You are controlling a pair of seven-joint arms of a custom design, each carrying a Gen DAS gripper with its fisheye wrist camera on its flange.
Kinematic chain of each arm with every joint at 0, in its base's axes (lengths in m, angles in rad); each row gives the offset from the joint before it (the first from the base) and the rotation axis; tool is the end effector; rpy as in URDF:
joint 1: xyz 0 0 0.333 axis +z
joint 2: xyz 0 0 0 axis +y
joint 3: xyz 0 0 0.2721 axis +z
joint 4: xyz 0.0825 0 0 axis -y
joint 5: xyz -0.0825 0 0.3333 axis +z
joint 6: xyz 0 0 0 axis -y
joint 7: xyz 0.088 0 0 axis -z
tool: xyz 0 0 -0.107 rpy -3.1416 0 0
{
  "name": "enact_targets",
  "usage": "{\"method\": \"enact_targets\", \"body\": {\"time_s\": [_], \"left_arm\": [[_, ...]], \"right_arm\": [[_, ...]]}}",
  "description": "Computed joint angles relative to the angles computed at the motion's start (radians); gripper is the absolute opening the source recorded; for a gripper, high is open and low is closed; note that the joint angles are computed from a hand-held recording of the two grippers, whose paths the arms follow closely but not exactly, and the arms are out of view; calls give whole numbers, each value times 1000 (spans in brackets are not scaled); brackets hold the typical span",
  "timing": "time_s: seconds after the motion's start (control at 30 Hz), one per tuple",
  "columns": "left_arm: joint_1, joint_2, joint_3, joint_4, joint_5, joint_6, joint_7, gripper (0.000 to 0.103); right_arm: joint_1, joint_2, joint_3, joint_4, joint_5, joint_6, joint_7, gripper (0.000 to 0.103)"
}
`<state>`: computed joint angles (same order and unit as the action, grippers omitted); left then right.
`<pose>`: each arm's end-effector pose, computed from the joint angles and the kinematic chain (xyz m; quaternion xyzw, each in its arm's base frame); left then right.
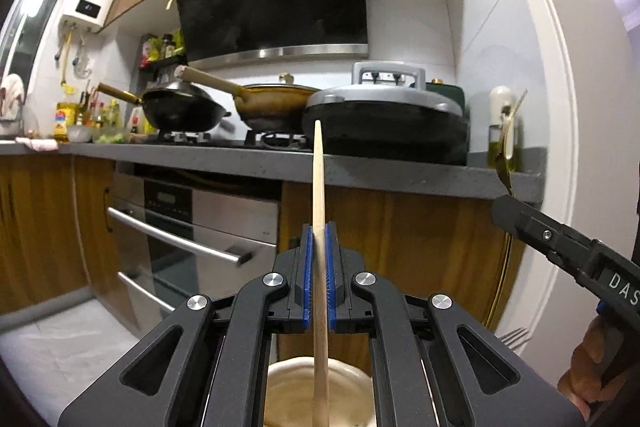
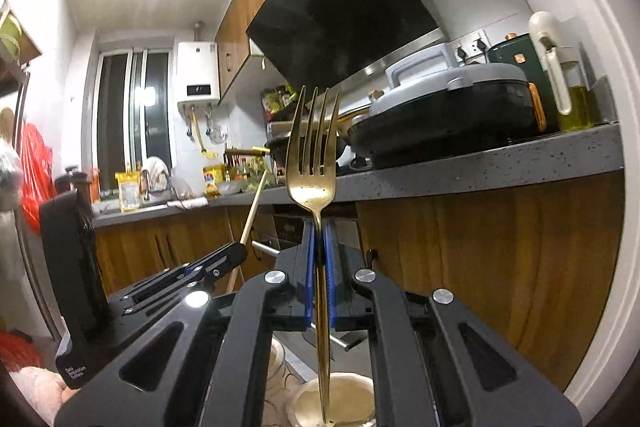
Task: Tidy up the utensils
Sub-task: 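Lift the chopstick and gold fork and carry them over the ceramic holder, then release the chopstick into the tall cup while the right tool lowers the gold fork into the short cup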
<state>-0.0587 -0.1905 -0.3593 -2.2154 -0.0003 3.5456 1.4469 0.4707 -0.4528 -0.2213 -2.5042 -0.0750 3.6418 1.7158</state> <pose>0.4321 -0.2097 0.6199 -0.4175 0.5971 -0.5829 0.3596 0.3870 0.0890 0.6184 -0.5284 0.4633 -0.3687 0.6084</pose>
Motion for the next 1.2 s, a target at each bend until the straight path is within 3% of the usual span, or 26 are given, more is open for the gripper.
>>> {"method": "enact_targets", "body": {"time_s": [0.07,0.1,0.27,0.37,0.43,0.47,0.5,0.53,0.57,0.77,0.83,0.9,1.0,1.2], "left_arm": [[47,8,-63,-3,-68,16,70,6],[44,15,-61,-1,-72,17,81,6],[-5,22,-18,-24,-56,39,110,6],[-51,4,43,-52,6,52,56,6],[-59,-24,54,-87,24,52,43,6],[-38,-33,32,-98,17,54,56,7],[4,-53,-26,-120,-36,60,119,7],[32,-71,-63,-139,-66,59,159,7],[33,-87,-65,-157,-66,56,164,7],[-30,-147,26,-210,30,-45,34,7],[-69,-156,76,-227,70,-59,-23,7],[-57,-164,71,-234,87,-78,-54,7],[-68,-165,90,-237,133,-92,-95,7],[-30,-170,63,-235,212,-120,-147,7]], "right_arm": [[-28,25,32,9,19,-7,-21,5],[-44,34,53,10,36,-11,-31,5],[-91,46,114,25,101,-116,-82,5],[-104,26,135,18,153,-165,-116,5],[-135,5,174,1,189,-197,-150,5],[-149,-3,195,-10,205,-203,-165,5],[-150,-11,200,-17,214,-216,-182,5],[-149,-19,202,-25,224,-228,-197,5],[-139,-26,195,-35,234,-232,-208,5],[-42,-62,112,-60,292,-313,-273,5],[-51,-65,124,-69,310,-319,-297,5],[-83,-66,158,-77,326,-307,-314,5],[-61,-68,140,-77,346,-307,-332,5],[-100,-62,171,-78,384,-301,-336,5]]}}
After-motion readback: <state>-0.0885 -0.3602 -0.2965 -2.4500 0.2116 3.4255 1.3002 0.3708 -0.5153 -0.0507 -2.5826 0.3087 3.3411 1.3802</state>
